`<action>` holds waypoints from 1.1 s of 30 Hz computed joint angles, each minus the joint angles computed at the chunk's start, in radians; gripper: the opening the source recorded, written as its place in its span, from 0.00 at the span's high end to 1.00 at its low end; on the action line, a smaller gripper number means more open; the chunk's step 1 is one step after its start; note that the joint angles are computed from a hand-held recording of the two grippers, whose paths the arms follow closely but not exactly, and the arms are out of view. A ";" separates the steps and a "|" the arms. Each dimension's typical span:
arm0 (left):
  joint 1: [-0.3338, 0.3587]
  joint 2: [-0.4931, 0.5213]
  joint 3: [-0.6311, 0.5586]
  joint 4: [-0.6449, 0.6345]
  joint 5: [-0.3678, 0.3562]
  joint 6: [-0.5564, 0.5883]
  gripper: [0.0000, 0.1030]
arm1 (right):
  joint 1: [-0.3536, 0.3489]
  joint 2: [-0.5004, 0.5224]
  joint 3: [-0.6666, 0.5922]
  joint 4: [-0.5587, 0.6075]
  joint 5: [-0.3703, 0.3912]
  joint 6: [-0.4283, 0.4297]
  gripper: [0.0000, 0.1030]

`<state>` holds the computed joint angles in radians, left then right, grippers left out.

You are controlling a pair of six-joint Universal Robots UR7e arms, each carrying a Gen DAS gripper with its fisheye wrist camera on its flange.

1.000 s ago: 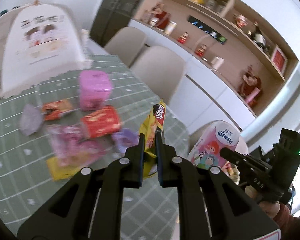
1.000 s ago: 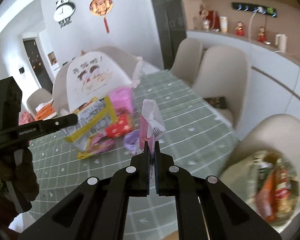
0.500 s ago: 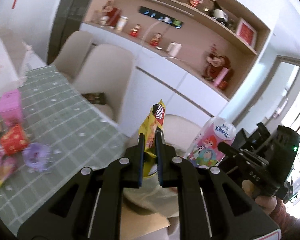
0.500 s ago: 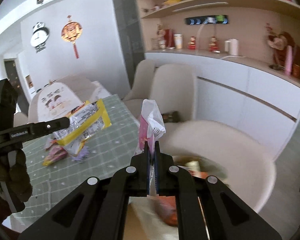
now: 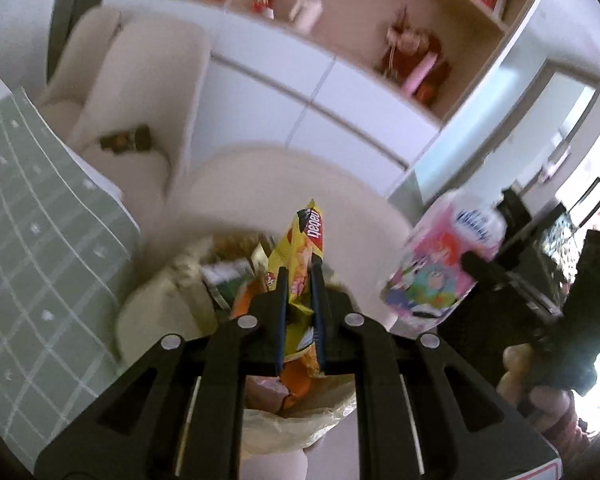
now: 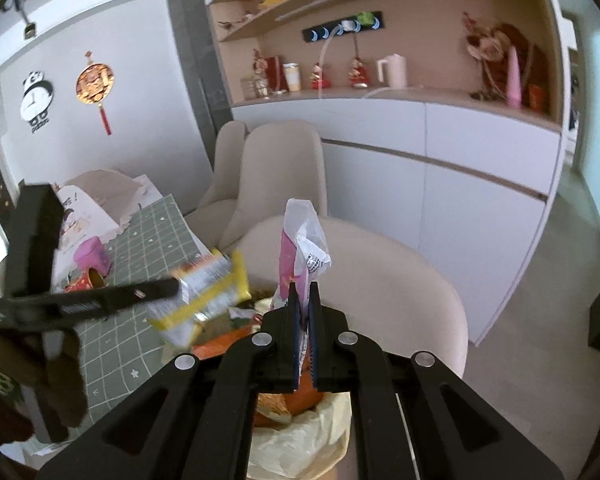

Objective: Collect trash
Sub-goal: 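Carry the Nabati bag into the bin and open the left tool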

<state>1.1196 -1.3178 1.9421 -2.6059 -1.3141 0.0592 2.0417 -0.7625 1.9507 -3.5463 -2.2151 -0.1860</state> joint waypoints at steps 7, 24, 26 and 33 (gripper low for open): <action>0.017 0.134 -0.042 0.111 0.062 -0.017 0.89 | -0.045 -0.015 0.044 -0.009 0.006 0.029 0.94; 0.001 0.255 -0.085 0.203 0.224 -0.007 0.88 | -0.101 -0.004 0.052 -0.005 0.034 0.090 0.94; 0.000 0.242 -0.080 0.196 0.207 -0.016 0.82 | -0.103 -0.001 0.045 0.000 0.039 0.087 0.94; 0.008 0.129 -0.042 0.187 0.135 -0.010 0.63 | -0.110 0.022 0.018 -0.005 0.080 0.090 0.94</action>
